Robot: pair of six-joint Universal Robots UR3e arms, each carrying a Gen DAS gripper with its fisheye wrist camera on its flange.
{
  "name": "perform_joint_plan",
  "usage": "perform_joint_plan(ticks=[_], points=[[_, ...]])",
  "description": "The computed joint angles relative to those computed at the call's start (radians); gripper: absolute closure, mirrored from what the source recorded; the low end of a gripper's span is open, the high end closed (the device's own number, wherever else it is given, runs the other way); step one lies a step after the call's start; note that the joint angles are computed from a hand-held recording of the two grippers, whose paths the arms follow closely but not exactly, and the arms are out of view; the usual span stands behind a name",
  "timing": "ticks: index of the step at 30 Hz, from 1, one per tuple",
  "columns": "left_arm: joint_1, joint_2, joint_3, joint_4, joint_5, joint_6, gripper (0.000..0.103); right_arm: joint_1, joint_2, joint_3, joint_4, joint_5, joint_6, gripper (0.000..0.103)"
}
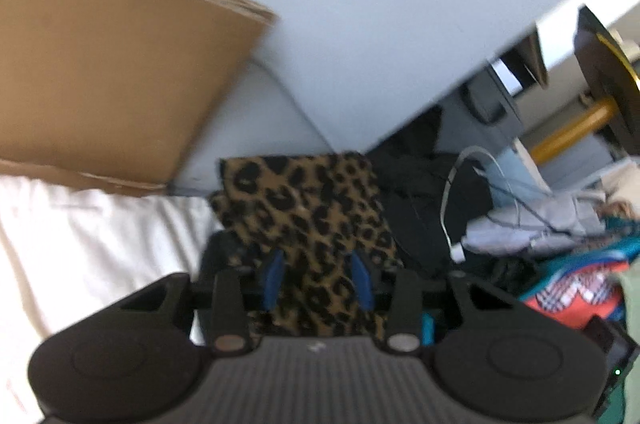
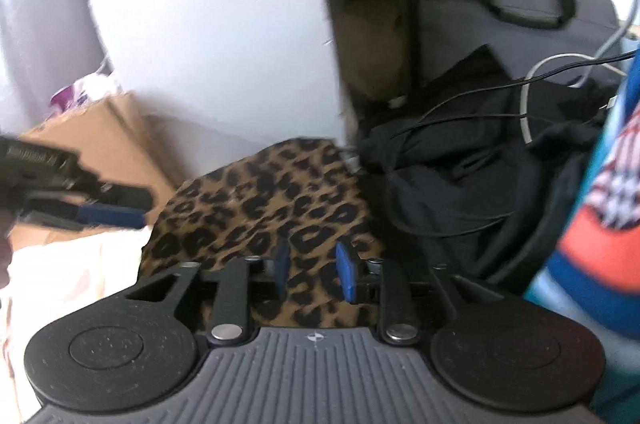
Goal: Fold clothes
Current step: 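Lower the folded skirt onto the pile beside the blue cloth with both tools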
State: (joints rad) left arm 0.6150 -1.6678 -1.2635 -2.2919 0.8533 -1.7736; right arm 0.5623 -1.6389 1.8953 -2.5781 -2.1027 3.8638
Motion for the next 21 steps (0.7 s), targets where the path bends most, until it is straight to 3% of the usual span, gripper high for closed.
perform_joint_plan(ticks=[3,5,9,10,11,14,16,21], points=[[-0.035,0.031,-0.086,0.087,0.014,-0.039,0.066,0.004,0.042,-0.011,-0.016,0.012,0.005,0.065],[-0.045,0.040,-0.134,0.138,0.034,-0.064,0.076,0.003,0.064,-0.007,-0.045,0.029,0.004,0.065],[-0.060,0.069,-0.215,0.246,0.069,-0.100,0.080,0.014,0.118,-0.020,-0.060,0.047,-0.017,0.064],[-0.072,0.084,-0.252,0.310,0.085,-0.110,0.085,0.014,0.128,-0.019,-0.063,0.050,-0.024,0.062],[-0.085,0.098,-0.288,0.373,0.101,-0.120,0.099,0.012,0.134,-0.012,-0.070,0.051,-0.026,0.062],[-0.106,0.095,-0.319,0.461,0.116,-0.129,0.100,-0.001,0.135,0.011,-0.096,0.058,-0.019,0.058],[-0.105,0.084,-0.288,0.439,0.116,-0.122,0.100,-0.005,0.130,0.016,-0.086,0.049,-0.019,0.057],[-0.064,0.116,-0.234,0.341,0.106,0.018,0.099,-0.008,0.078,0.064,-0.054,0.035,-0.005,0.057]])
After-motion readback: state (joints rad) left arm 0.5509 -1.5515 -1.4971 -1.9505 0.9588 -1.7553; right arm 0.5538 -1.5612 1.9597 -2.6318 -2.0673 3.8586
